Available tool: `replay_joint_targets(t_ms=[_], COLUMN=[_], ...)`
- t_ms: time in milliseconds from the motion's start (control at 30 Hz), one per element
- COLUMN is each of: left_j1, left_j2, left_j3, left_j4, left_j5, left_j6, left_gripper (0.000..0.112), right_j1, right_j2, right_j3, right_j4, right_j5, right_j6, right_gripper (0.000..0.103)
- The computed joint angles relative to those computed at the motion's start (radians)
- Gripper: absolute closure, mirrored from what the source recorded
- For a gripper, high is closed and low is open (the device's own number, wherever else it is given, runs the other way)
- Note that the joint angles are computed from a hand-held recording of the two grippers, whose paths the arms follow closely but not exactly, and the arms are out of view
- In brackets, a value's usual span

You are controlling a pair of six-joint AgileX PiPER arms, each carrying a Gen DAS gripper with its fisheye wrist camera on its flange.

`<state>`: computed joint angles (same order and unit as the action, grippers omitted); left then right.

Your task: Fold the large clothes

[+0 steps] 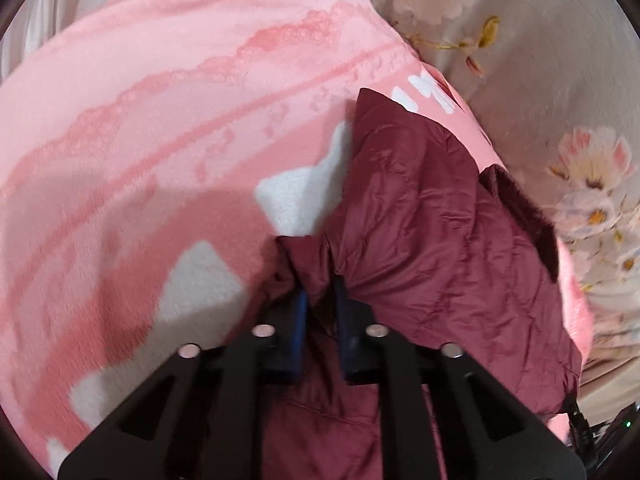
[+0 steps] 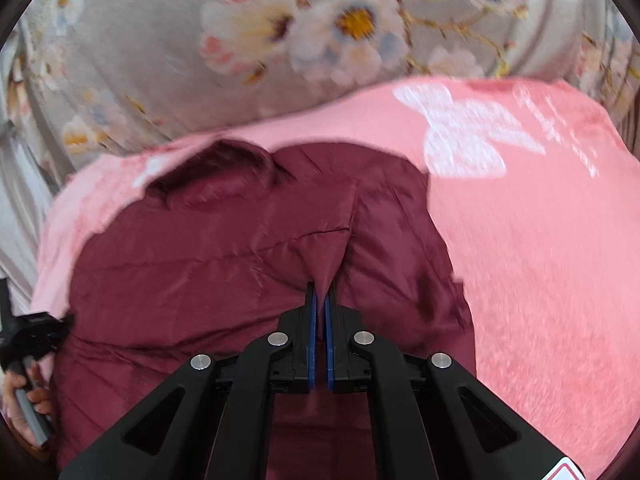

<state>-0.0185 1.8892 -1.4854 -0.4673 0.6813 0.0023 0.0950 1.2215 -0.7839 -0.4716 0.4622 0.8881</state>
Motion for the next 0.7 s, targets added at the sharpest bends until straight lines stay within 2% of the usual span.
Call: replay_joint_targets(t_ms=[100,200,333,367,433,533,600,700], left_j1=[-0.019,-0.038,-0.037,-0.037,-0.042,-0.031,-0.037,-0.074], left_j2=[-0.015,-0.033,-0.051,-0.068,-0.106,-0.229,-0.266,-0.256], left_j3=[0.020,0.036,0.038,0.036,0.044,0.087,0.075,-0.018], left_j4=[0.063,0.139,0.166,0.201,0.243,0.249,0.245,0.212], left_j5=[-0.030,-0.042,-0.023,-0.004,0.010,0.003,0.002,0.037], left_j6=[-0.009,-0.034,-0.032,-0.038,-0.044,-0.005,-0.001,-0.007], left_gripper=[0.104,0.105,0.105,0.103,0.102,0.082,0.081,0.081], right_j1=[-0.013,0.052,0.041,0.038,0.064,0.135,0.159,0.164], right_j2=[0.053,0.057,0.028,-0.004,-0.075,-0.145,-0.159,-0.092], right_j3=[0.042,0.048,0.038,0.043,0.052,0.048,0.016,-0.067], right_j4=[0.057,-0.080,-0.015,-0.003,-0.071,-0.220,-0.235,-0.181], right_j5=[-0.027,0.015,0.040,0.053,0.109,0.200,0.212,0.178], right_j6=[-0.034,0.089,-0.002,-0.013,0.046,0.174,0.172,0.111], right_gripper=[0.101,0.101,0.095,0.094,0.082,0.078,0.078,0.078])
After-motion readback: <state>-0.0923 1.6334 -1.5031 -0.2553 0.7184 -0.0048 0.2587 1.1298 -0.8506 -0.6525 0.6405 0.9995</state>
